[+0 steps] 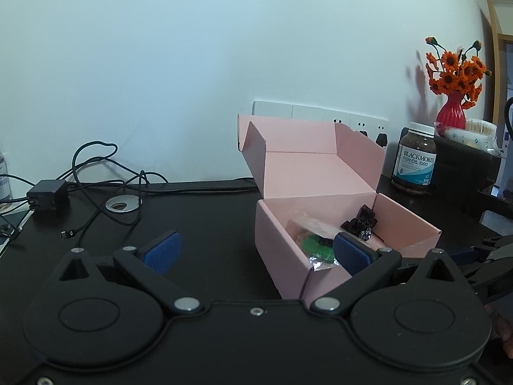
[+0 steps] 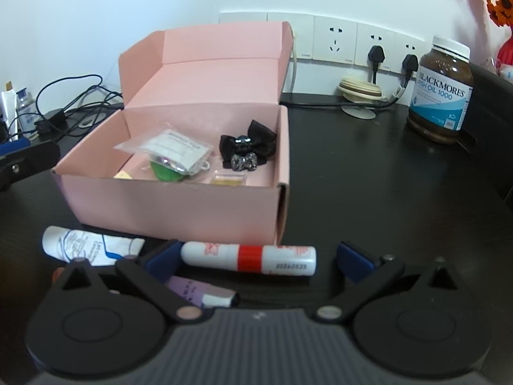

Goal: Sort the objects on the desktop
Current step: 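Lower the right tool over the red-banded white tube and close on it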

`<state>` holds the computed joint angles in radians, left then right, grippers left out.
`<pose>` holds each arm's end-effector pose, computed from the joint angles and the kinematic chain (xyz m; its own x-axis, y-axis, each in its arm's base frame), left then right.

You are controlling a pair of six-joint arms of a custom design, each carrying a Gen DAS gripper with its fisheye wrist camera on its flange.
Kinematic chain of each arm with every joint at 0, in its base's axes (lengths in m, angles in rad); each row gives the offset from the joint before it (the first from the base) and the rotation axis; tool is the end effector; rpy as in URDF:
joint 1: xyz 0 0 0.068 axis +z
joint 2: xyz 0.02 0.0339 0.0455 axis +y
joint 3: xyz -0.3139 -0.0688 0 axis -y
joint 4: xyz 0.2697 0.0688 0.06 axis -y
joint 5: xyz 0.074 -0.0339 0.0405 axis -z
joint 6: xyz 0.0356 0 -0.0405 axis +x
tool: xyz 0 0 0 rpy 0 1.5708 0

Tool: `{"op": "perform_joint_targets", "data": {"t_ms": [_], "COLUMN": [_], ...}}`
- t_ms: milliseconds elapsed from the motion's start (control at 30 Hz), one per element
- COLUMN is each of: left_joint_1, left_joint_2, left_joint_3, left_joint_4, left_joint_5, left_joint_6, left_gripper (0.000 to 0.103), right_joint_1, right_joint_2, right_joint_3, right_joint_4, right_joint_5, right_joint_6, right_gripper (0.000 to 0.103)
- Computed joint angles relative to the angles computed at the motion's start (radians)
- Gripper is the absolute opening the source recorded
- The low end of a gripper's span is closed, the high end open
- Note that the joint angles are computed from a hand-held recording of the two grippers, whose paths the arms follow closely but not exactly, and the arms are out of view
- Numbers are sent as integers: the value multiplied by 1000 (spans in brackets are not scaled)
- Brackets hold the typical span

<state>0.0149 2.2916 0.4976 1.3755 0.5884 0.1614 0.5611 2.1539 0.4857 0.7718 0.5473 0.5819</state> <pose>0.3209 -0.0150 0.0309 -0.3216 0.1289 -0.9381 0.5536 0.8294 -0.0758 0.2567 0.1394 0.0197 -0.6510 0.1452 -0.7451 0.2137 0.9769 0.0036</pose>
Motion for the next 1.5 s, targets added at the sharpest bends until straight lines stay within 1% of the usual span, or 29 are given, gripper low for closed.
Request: {"op": "perform_joint_targets", "data": {"t_ms": [233, 433, 767, 1167, 1433, 1500], "left_joint_1": [-13, -13, -18, -23, -21, -21], "left_joint_2": [-2, -6, -19, -17, -21, -21], "left_joint_3": [-4, 6, 29, 15, 24, 25], "left_joint_4": [-2, -30, -101, -71, -95, -97], "left_joint_5": [-35, -32, -62, -60, -57, -57], "left_joint_6": [12, 16, 6, 24, 20, 20], "left_gripper": [103, 103, 103, 103, 103, 103], "right_joint_1": [1, -1, -6, -3, 1, 3], "right_joint_2": [2, 6, 4, 6, -2, -1], "right_joint_3": [1, 3, 13, 6, 1, -3], "right_joint_4": [6, 11, -2, 21, 0, 8], "right_joint_5": [-5, -10, -21, -35, -9, -2], "right_joint_6": [-8, -16, -24, -43, -9, -8], "right_gripper": [102, 102, 102, 102, 101, 98]}}
